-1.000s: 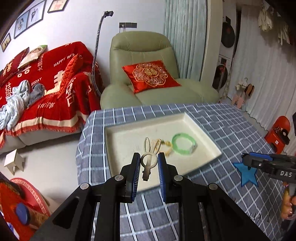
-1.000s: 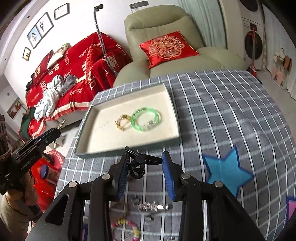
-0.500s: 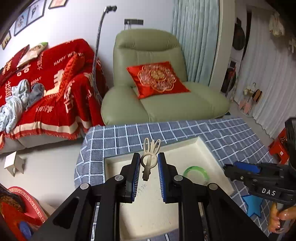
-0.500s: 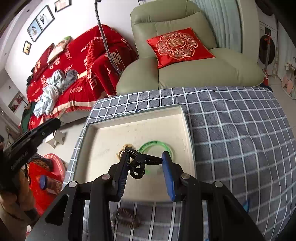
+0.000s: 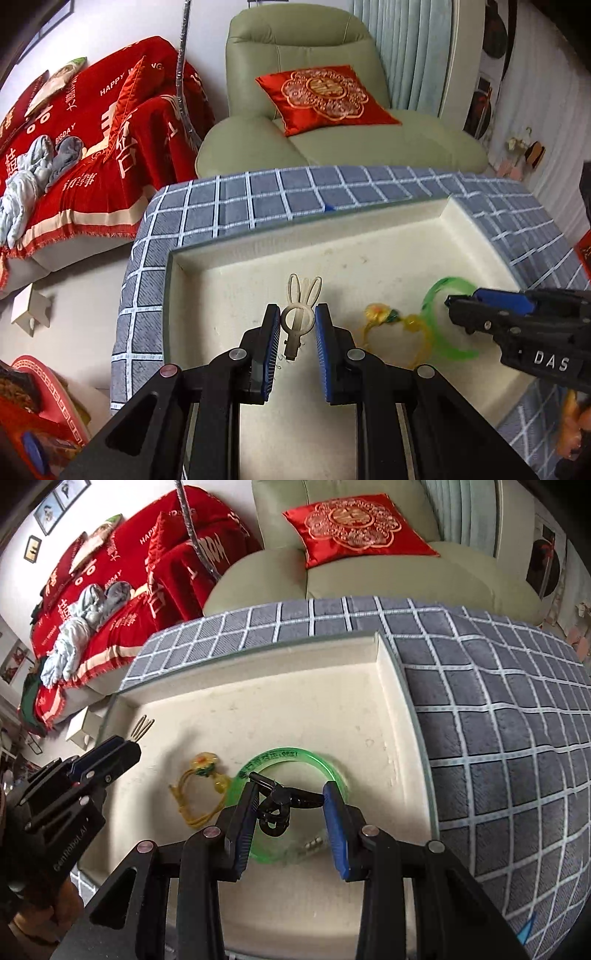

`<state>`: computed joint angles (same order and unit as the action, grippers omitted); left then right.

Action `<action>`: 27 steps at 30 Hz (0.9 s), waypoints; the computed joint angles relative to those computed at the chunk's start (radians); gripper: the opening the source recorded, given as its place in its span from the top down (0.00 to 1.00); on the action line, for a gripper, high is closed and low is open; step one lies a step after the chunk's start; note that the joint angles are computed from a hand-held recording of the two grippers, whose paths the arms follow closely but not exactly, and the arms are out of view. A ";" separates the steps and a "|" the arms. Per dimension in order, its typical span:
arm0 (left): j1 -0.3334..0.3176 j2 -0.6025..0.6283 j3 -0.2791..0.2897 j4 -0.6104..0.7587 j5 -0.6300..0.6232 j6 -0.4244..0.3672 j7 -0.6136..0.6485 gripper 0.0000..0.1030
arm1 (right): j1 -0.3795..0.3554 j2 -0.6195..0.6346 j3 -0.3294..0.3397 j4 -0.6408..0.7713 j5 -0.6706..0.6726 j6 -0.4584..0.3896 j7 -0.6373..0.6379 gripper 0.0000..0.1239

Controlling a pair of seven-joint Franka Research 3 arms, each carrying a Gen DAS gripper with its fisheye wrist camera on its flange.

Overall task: Organize jewelry
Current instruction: 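Carry both clips to the tray while the right tool drops the claw clip inside the bangle, then lower the bunny-ear clip into the tray and open the left tool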

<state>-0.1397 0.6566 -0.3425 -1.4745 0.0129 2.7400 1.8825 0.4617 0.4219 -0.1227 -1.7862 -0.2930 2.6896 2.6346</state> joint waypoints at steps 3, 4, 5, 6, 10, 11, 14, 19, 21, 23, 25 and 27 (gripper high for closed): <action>-0.024 0.006 0.027 0.000 0.028 0.005 -0.023 0.65 | 0.008 0.027 -0.014 0.029 -0.018 -0.024 0.000 0.69; -0.028 0.009 0.033 0.003 0.035 0.004 -0.031 0.65 | 0.016 0.033 -0.023 0.040 -0.034 -0.038 0.007 0.69; -0.036 0.013 0.041 0.006 0.045 0.002 -0.043 0.65 | 0.023 0.041 -0.031 0.054 -0.051 -0.057 0.011 0.69; -0.049 0.016 0.056 0.009 0.060 0.001 -0.061 0.65 | 0.026 0.046 -0.036 0.063 -0.066 -0.068 0.016 0.69; -0.070 0.016 0.078 0.011 0.102 -0.003 -0.101 0.65 | 0.032 0.061 -0.046 0.091 -0.108 -0.100 0.040 0.69; -0.083 0.010 0.095 0.002 0.125 0.010 -0.117 0.65 | 0.035 0.063 -0.047 0.096 -0.120 -0.107 0.045 0.68; -0.097 0.014 0.107 0.013 0.162 -0.010 -0.142 0.65 | 0.034 0.074 -0.040 0.117 -0.140 -0.128 0.044 0.63; -0.090 0.017 0.100 0.021 0.176 -0.029 -0.153 0.65 | 0.027 0.056 -0.035 0.091 -0.143 -0.090 0.066 0.57; -0.089 0.015 0.098 0.019 0.179 -0.032 -0.156 0.65 | 0.024 0.039 -0.036 0.065 -0.143 -0.052 0.085 0.43; -0.083 0.012 0.091 0.015 0.174 -0.035 -0.154 0.65 | 0.022 0.020 -0.038 0.034 -0.142 0.001 0.108 0.37; -0.080 0.009 0.088 0.010 0.170 -0.033 -0.157 0.65 | 0.036 -0.010 -0.055 -0.009 -0.160 0.054 0.154 0.37; -0.082 0.009 0.091 0.009 0.168 -0.033 -0.170 0.65 | 0.049 -0.033 -0.067 -0.037 -0.179 0.080 0.192 0.37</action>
<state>-0.2214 0.6653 -0.2517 -1.4651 0.1805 2.7071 1.7130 0.5102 0.3888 -0.1902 -1.8231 -0.4720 2.7694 2.8264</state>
